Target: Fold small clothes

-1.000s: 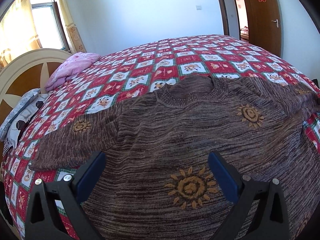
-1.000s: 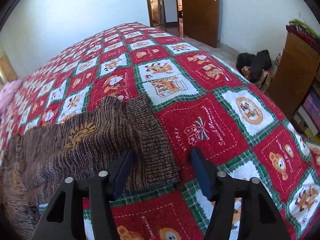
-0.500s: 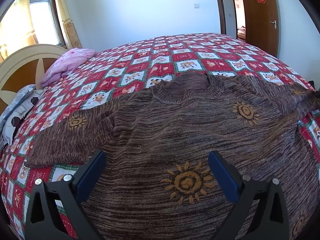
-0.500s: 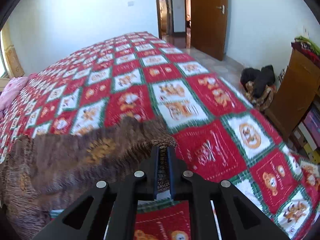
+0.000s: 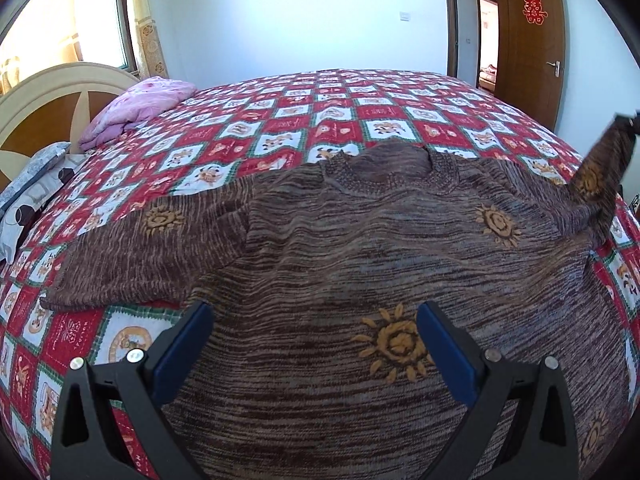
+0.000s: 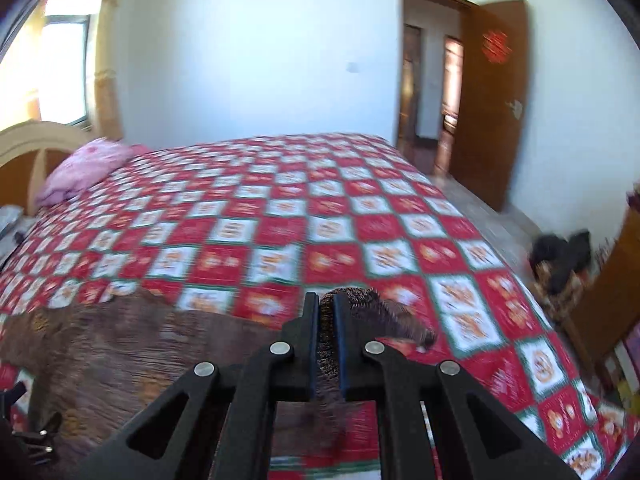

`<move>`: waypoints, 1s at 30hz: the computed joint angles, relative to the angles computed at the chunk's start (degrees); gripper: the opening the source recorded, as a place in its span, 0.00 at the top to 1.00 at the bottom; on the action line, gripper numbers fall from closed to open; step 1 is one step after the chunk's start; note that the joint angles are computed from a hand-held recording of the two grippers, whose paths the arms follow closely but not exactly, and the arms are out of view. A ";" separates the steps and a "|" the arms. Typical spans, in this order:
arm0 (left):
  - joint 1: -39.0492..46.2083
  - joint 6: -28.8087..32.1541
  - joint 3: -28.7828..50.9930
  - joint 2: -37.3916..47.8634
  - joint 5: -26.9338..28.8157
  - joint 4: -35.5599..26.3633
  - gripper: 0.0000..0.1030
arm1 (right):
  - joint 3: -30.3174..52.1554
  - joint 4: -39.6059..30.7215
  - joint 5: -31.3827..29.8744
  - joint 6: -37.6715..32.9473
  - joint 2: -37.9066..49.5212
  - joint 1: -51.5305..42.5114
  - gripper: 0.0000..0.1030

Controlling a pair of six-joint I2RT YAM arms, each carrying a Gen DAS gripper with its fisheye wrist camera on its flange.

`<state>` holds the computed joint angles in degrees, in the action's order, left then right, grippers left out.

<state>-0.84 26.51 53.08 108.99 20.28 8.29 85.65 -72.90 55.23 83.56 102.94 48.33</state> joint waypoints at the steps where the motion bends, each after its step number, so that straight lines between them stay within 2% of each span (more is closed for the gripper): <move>1: 0.28 0.03 0.13 -0.04 0.29 -0.21 0.00 | 3.90 1.43 0.20 -3.62 2.92 0.29 0.93; 5: 1.65 0.33 0.40 -0.18 1.23 -0.37 0.00 | 15.53 7.42 -0.82 -14.24 12.53 1.28 0.94; 7: 2.24 0.34 0.77 0.03 1.25 -0.43 0.00 | 20.48 11.17 -2.33 -19.01 17.18 1.54 0.99; 9: 2.99 0.29 1.41 0.42 1.47 -0.83 0.00 | 26.45 13.66 -4.07 -23.48 22.96 1.87 1.00; 10: 3.33 0.27 1.50 0.52 1.05 -0.49 0.00 | 30.63 15.10 -5.40 -26.09 27.09 2.13 1.00; 14: 5.19 0.96 2.95 1.34 1.29 -1.37 0.00 | 38.20 20.05 -12.51 -31.33 36.51 2.19 1.00; 17: 6.29 1.64 3.57 1.50 0.76 -1.58 0.00 | 35.15 26.48 -21.99 -33.83 38.28 2.32 0.99; 19: 6.85 2.17 4.05 1.38 1.10 -2.27 0.00 | 28.87 28.91 -22.24 -32.37 35.29 3.73 0.91; 20: 6.90 2.65 4.22 1.06 1.23 -2.68 0.00 | 25.51 29.22 -21.54 -31.02 33.30 4.57 0.76; 21: 6.73 3.01 4.33 0.76 1.22 -2.99 0.00 | 22.17 28.86 -20.90 -29.11 31.19 5.27 0.53; 22: 6.49 3.45 4.60 0.42 1.40 -3.66 0.00 | 18.12 28.27 -20.45 -26.54 28.46 5.90 0.43; 23: 5.79 3.67 5.49 0.11 2.04 -5.24 0.00 | 13.39 27.79 -19.85 -23.26 25.22 6.41 0.38; 26: 2.65 3.43 6.98 -1.37 4.22 -8.99 0.00 | 0.54 26.58 -16.58 -12.26 15.86 8.55 0.38; 28: -0.20 2.42 6.48 -2.51 5.05 -8.71 0.00 | -3.47 21.83 -13.46 -3.89 13.17 10.40 0.38; 30: -5.04 1.53 6.03 -3.12 4.77 -7.88 0.04 | -7.18 20.08 -11.90 1.08 10.94 11.17 0.37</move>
<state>-5.88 28.04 59.11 105.87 25.05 0.40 78.47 -52.82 43.32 84.65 113.88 59.50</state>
